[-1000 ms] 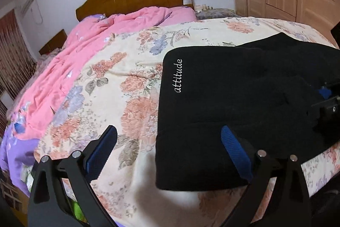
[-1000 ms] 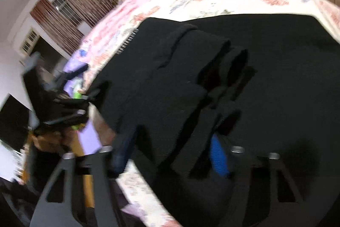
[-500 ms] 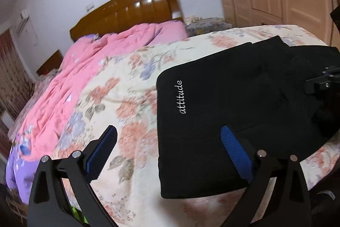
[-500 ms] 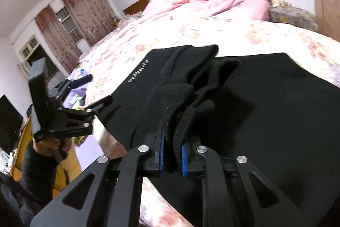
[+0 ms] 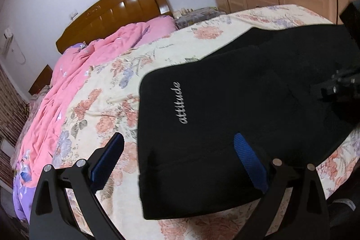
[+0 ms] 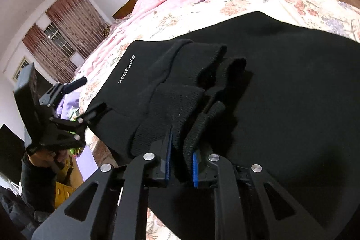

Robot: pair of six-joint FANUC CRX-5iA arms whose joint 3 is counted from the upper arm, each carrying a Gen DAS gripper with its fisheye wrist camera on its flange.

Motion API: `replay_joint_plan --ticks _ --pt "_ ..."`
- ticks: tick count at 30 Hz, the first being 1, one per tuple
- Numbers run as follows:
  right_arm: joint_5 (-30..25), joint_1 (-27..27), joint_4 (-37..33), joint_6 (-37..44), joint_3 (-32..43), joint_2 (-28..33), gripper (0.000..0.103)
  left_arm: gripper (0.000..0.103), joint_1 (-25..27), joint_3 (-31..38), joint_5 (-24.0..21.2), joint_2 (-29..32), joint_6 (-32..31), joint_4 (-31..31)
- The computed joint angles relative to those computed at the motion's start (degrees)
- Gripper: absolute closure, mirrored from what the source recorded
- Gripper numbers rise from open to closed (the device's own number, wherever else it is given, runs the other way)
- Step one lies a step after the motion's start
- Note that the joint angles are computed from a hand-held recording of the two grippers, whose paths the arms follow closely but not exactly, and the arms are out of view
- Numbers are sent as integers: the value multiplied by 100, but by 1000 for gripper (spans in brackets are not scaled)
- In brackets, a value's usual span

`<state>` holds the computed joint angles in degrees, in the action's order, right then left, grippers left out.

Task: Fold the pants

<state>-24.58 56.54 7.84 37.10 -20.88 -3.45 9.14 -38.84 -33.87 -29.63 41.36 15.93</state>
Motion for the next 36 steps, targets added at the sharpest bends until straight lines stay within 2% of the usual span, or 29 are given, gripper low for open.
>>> replay_joint_plan --ticks 1,3,4,5,6,7,8,9,12,15,20,23,30,34,36 --pt "22 -2 18 -9 -54 -35 88 4 22 22 -17 6 28 29" --pt "-102 79 587 -431 -145 -22 88 2 70 122 -144 120 106 190" --pt "-300 132 852 -551 -111 10 75 2 74 183 -205 202 172 218" --pt "-535 158 938 -533 -17 48 58 2 88 340 -326 334 340 117" --pt "-744 213 1285 -815 -32 41 29 2 50 494 -419 434 589 -94" --pt "-723 248 1708 -1146 -165 -25 22 2 -33 659 -475 556 915 -358" --pt "-539 250 2296 -1516 -397 -155 22 2 -57 716 -493 629 976 -345" --pt "-588 261 2584 -1621 -412 -175 23 2 -38 737 -535 674 918 -227" --pt "-838 338 3011 -1281 -177 33 25 2 -91 840 -622 855 986 -132" --pt "-812 407 2676 -452 243 397 31 2 -294 1022 -688 1089 1445 -575" --pt "-1097 508 2463 235 624 912 31 2 -437 1033 -709 1243 1818 -1058" --pt "-787 380 2348 167 418 808 29 2 -326 900 -625 1243 1648 -757" --pt "-751 324 2034 260 400 730 27 1 -212 737 -535 1189 1378 -470" --pt "-1238 320 1329 799 851 745 27 2 -197 822 -659 1128 1478 -539" --pt "-1166 298 1675 860 821 668 27 2 -98 817 -578 1034 1046 -113"
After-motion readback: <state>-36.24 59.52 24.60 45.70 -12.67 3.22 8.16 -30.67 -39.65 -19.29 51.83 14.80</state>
